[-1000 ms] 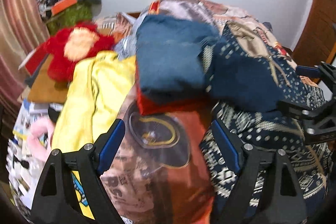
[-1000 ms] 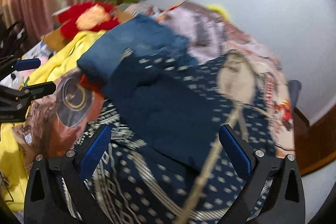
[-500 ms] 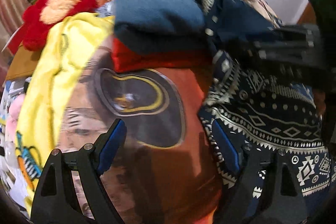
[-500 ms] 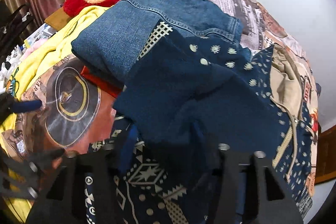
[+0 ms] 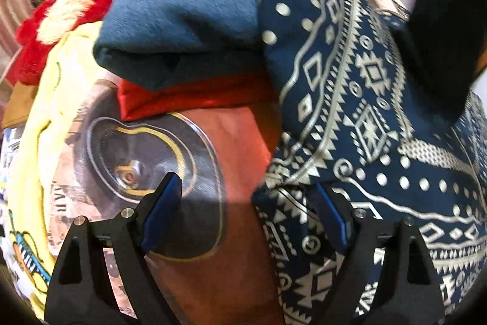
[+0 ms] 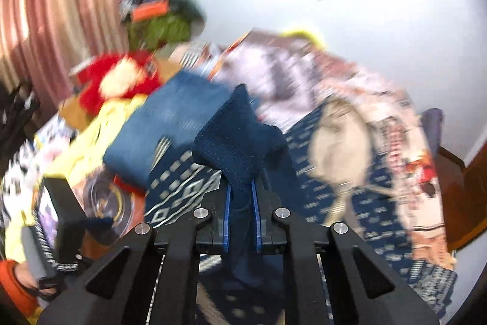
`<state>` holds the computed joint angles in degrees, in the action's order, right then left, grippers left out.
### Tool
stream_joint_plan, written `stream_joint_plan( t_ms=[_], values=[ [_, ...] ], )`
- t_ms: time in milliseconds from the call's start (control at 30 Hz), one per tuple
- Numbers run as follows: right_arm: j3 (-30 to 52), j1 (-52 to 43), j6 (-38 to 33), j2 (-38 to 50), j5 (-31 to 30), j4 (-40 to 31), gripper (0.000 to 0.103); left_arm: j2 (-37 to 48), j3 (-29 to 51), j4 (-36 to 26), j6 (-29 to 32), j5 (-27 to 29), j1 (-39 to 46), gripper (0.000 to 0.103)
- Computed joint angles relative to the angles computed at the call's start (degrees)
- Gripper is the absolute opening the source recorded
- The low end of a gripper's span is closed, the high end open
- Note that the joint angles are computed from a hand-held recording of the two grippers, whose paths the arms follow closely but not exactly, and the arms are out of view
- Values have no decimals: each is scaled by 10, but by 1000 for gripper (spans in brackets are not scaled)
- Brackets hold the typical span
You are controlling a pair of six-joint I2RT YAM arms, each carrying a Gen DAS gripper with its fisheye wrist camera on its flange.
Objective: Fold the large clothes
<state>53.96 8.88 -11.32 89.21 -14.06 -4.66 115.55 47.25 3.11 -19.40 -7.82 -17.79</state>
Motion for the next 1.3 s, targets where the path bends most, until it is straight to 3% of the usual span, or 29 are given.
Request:
stream_joint_plan(
  t_ms=[233, 500, 767, 1000, 1133, 1300],
  values=[
    [11, -174, 15, -57, -92, -32, 10, -28, -1, -11, -61, -66, -4, 85],
    [12, -289, -15, 11, -148, -72, 10, -59, -9, -34, -83, -87, -6, 85],
    [-20, -333, -57, 106, -128, -78, 10, -50, 1, -62, -80, -114, -26, 85],
    [32, -362, -73, 181, -118, -144, 14, -56, 4, -89, -71, -116, -40, 85],
    [41, -375, -82, 189, -81, -173, 18, -81, -8, -102, -65, -119, -57, 85],
    [37, -403, -109, 165, -83, -201, 20, -146, -26, -123, -57, -118, -89, 85]
  ],
)
